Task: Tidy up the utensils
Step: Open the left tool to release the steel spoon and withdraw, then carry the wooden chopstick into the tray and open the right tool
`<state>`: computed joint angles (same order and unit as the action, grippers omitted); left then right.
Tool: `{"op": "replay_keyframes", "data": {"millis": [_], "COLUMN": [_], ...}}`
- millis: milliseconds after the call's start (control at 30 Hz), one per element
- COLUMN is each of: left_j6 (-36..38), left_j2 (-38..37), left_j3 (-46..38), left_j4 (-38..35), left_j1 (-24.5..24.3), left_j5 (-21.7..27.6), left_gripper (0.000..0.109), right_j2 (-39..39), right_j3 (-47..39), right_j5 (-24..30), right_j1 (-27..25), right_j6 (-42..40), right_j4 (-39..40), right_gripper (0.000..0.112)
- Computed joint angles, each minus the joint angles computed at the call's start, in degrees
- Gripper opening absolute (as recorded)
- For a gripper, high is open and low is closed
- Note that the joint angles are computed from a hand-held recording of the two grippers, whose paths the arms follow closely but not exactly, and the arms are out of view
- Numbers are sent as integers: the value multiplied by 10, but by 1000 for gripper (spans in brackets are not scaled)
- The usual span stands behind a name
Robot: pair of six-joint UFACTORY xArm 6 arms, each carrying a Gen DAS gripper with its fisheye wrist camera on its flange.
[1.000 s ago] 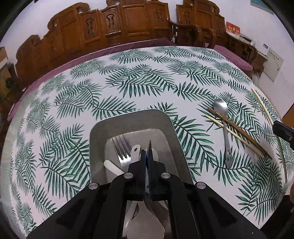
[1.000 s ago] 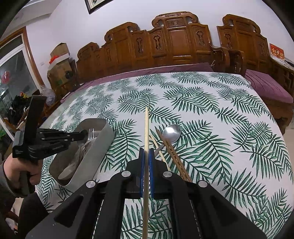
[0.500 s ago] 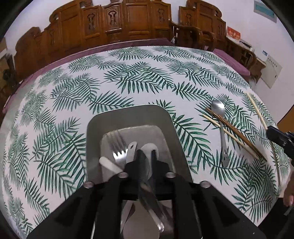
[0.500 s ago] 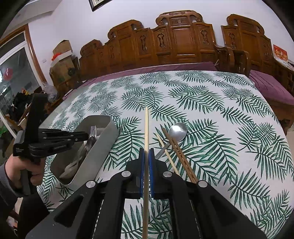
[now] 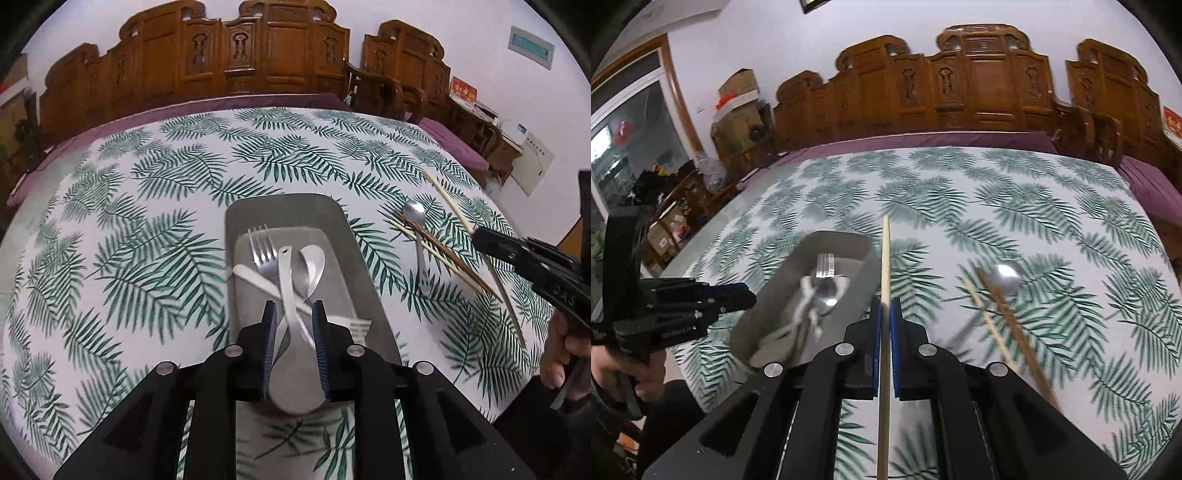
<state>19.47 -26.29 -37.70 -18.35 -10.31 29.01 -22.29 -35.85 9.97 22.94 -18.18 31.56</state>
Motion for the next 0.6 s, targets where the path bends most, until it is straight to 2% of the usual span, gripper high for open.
{"op": "replay_keyframes", "data": {"millis": [367, 600], "left_j6": [35, 68], "left_j2": [-83, -112], "left_j3": [49, 58], "left_j4": [-14, -36], "left_j1": [69, 118], "left_j5": [38, 59], "left_gripper": [27, 30], "right_j2": [99, 189], "right_j3": [-98, -170], "right_j5": [13, 14], "right_j1": [65, 83], "right_j6": [81, 132], "right_j4": [-63, -96], "right_gripper": [6, 6]}}
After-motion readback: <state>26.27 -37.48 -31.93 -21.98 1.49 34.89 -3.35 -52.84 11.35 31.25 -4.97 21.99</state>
